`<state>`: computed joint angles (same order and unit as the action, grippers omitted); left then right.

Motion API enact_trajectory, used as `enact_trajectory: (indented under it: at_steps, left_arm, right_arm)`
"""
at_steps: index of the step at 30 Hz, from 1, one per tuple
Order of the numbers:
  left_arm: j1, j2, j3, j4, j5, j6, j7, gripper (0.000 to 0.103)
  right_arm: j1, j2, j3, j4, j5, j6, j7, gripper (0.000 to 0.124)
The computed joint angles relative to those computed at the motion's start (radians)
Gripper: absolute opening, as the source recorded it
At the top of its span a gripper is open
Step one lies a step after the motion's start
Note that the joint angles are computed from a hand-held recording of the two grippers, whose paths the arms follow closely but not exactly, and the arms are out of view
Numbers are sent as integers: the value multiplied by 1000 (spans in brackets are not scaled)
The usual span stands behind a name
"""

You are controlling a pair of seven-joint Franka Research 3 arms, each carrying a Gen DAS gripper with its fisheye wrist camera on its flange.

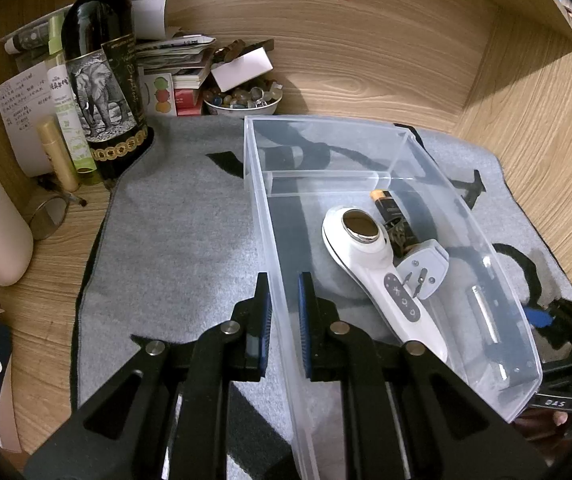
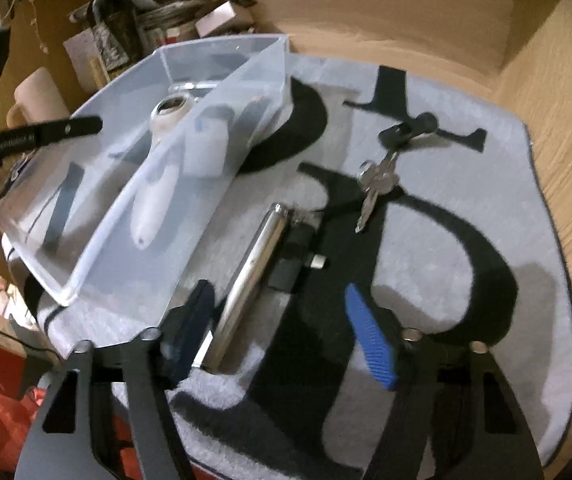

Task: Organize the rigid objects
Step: 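Move the right tool to the silver metal tube and grasp it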

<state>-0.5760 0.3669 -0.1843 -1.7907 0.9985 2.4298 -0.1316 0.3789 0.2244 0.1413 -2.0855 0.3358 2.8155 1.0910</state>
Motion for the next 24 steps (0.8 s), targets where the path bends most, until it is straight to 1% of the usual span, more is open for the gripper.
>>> enact_trajectory:
  at_steps: [1,2,5,7,9,10,12,19,24]
  left_arm:
    - [0,0,0,0,1,0,-1,12]
    - [-1,-1,0,-1,1,0,-1,12]
    - [-1,-3,0,-4,3,1,-4,12]
    - [0,-4,0,-5,3,0,-6,12]
    - [-1,-2,-1,-2,2,-1,-4,12]
    - [-1,-2,-1,-2,2,-1,-4,12]
    - [0,-2,-1,-3,1,0,-3,12]
    - [-1,-1,-1,-1,2,-2,-4,12]
    - [-1,-1,-1,-1,1,-1,-5,12]
  right_arm:
    - [11,-2,-13,-8,-27,16,20,43]
    - [8,-4,-11,-11,-26,18,16,41]
    - [-6,-11,-2,-20,0,19,-1,31]
    - [-13,-12,5,-22,18,20,-16,21]
    - [-19,-9,16,-17,47,19,-40,15]
    - [-28,-7,28,-16,76,21,-67,15]
    - [-17,-1,21,-13,77,36,-54,14]
    - [-38,-8,51,2,184,78,-127,14]
    - [-33,-13,53,21,215,119,-151,14]
